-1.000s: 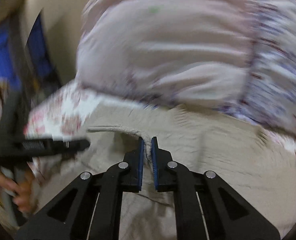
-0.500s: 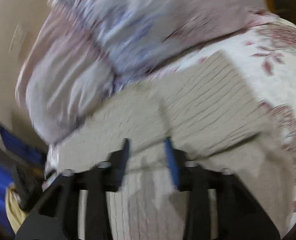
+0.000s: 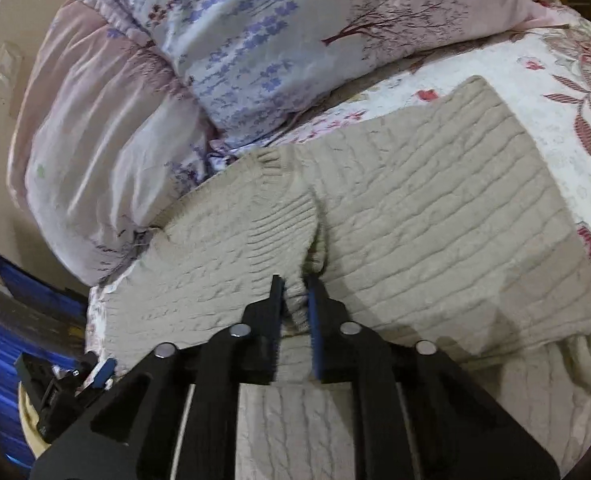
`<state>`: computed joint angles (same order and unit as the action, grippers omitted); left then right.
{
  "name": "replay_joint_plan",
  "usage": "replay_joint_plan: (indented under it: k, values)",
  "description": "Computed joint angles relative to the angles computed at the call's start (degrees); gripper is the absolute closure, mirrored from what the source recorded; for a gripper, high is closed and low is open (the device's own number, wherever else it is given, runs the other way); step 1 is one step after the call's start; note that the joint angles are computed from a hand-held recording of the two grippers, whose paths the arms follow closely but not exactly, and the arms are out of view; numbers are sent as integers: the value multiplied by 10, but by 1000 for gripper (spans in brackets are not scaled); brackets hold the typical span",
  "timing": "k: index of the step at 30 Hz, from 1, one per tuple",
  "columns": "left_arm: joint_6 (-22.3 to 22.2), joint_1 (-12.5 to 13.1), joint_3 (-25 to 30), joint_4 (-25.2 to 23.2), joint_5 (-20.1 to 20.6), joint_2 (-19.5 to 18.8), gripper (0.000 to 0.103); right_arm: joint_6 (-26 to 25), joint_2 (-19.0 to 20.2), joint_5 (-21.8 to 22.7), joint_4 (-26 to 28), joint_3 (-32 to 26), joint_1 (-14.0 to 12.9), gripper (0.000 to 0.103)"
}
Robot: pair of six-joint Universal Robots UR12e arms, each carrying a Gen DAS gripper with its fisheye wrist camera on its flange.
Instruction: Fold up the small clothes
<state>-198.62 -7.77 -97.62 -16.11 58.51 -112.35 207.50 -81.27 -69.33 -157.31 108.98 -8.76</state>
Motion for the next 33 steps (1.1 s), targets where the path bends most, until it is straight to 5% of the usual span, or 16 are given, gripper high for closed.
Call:
replay_joint_plan:
  k: [6,15,25,29,33]
  values:
    - [9,0,-2,1,-8,3,30,-16,-26,-72,-84,20,8,94]
    - [28,-4,-2,-9,-5,4,29,-16,-37,-109,-53,43,4,94]
    - [51,-10,-1,-14,14,4,29,-65,-21,-211,15,25,37,93]
    - [57,-8,-9,-11,11,9,29,-83,-25,-200,23,25,34,86]
    - [74,-1,-30,-8,4,27,29,-63,-52,-144,-3,53,10,75]
